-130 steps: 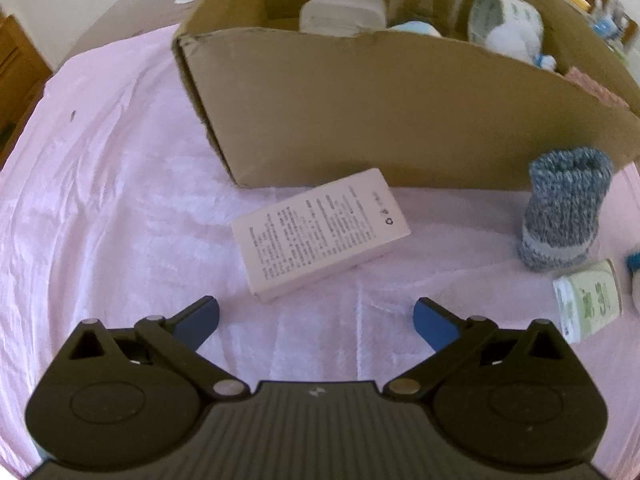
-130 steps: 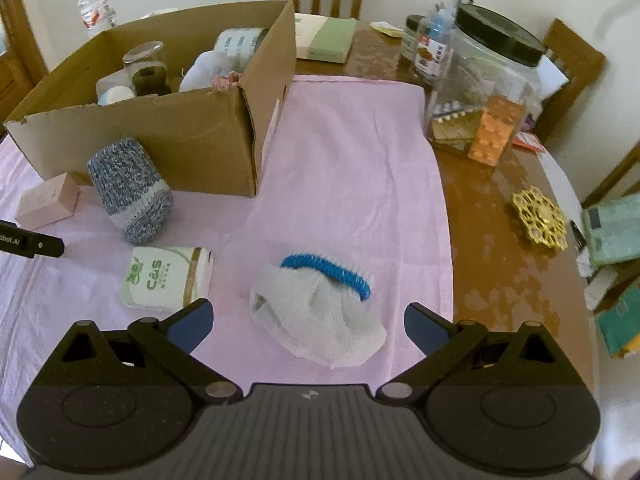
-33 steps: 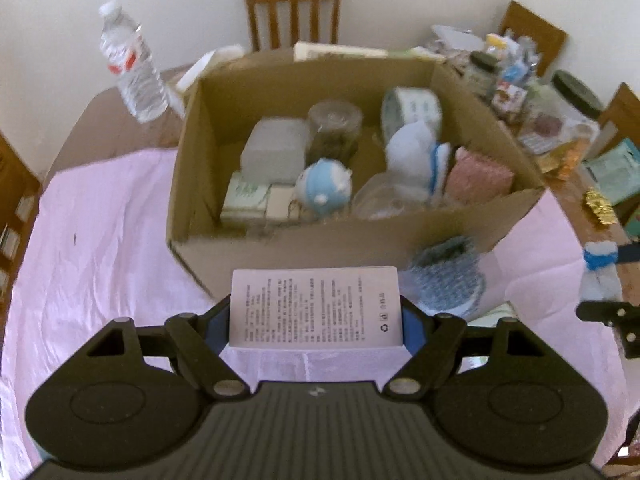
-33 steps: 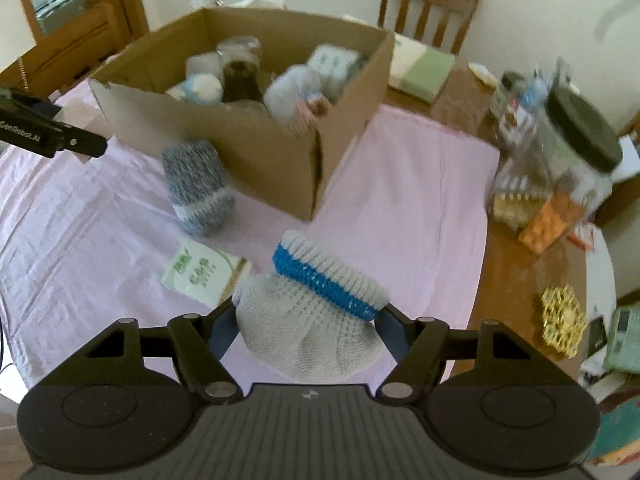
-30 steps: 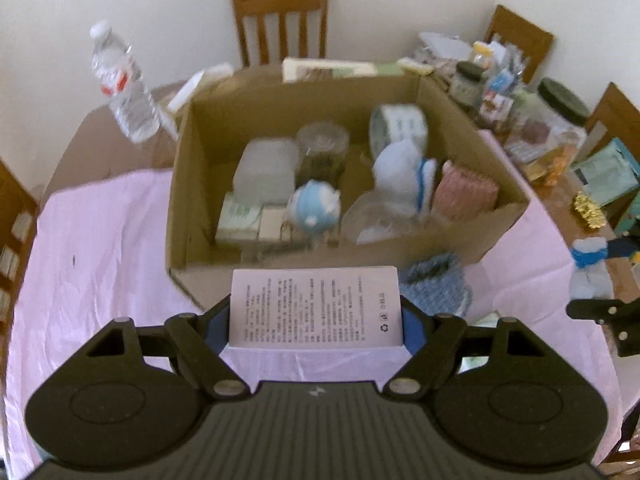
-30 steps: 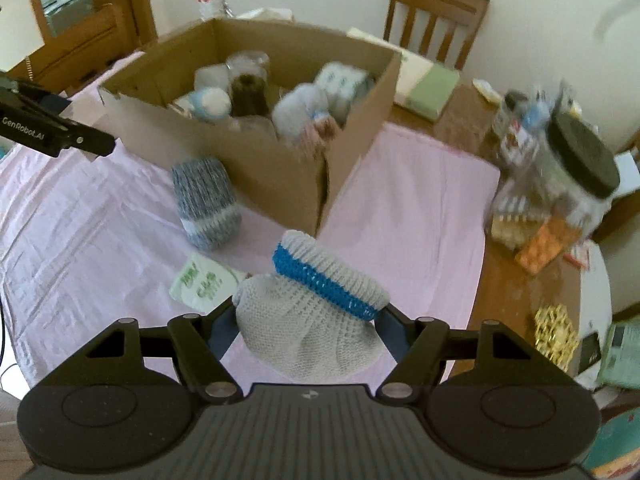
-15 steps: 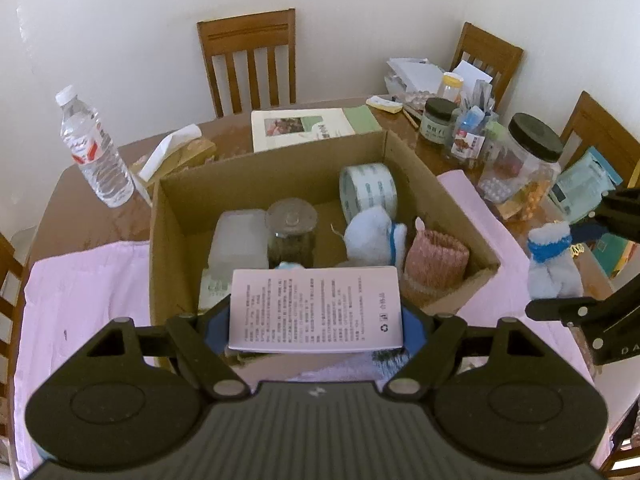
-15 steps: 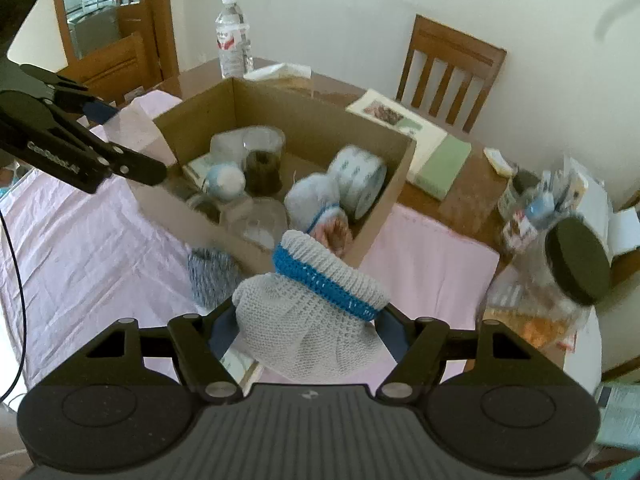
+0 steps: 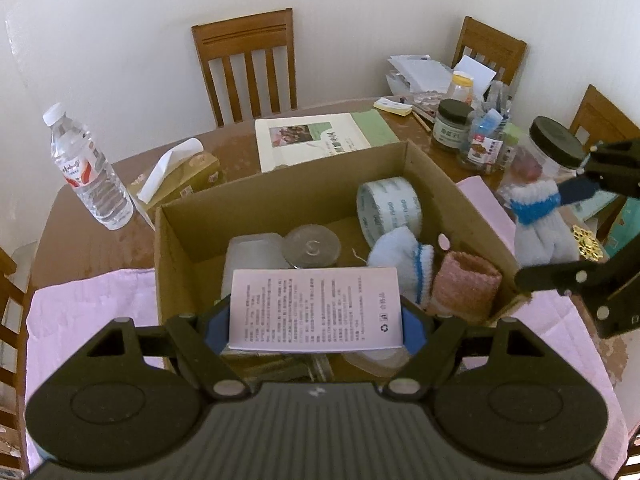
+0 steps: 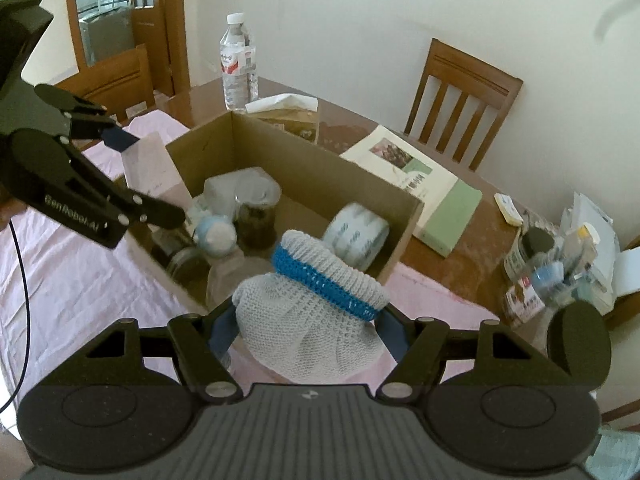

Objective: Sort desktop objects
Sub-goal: 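Lower the carton into the box with left tool while right drops the white sock in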

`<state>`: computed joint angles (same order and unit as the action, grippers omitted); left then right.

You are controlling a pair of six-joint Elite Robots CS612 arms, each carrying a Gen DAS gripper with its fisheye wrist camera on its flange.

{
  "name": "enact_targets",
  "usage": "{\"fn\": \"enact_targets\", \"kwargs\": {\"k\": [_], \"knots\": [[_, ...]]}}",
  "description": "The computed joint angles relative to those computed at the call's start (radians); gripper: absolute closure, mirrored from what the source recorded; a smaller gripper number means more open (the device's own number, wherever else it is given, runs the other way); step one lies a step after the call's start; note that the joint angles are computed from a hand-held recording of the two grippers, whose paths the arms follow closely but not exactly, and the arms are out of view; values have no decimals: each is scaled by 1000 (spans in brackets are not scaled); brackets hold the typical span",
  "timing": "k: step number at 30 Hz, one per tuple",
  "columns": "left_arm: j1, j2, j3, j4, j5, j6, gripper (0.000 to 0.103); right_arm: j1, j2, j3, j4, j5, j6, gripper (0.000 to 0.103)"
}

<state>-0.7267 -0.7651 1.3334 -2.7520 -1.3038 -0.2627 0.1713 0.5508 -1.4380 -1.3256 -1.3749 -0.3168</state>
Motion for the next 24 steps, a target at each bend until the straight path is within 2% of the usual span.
{"fn": "enact_targets", "kwargs": {"k": [3,6,17,24], "knots": [[6,8,-15,17,11,0,20,1,-17,37,-21,3,-6,27],[5,16,-32,65,52,-5,16,3,-32,71,-42,7,-10,27],[23,13,-31,69,-13,-33,12,13,-79,183,-106,12,-26,27],[28,11,-29,65,-23,-40,12,23,-117,278,-178,7,-42,26]]}}
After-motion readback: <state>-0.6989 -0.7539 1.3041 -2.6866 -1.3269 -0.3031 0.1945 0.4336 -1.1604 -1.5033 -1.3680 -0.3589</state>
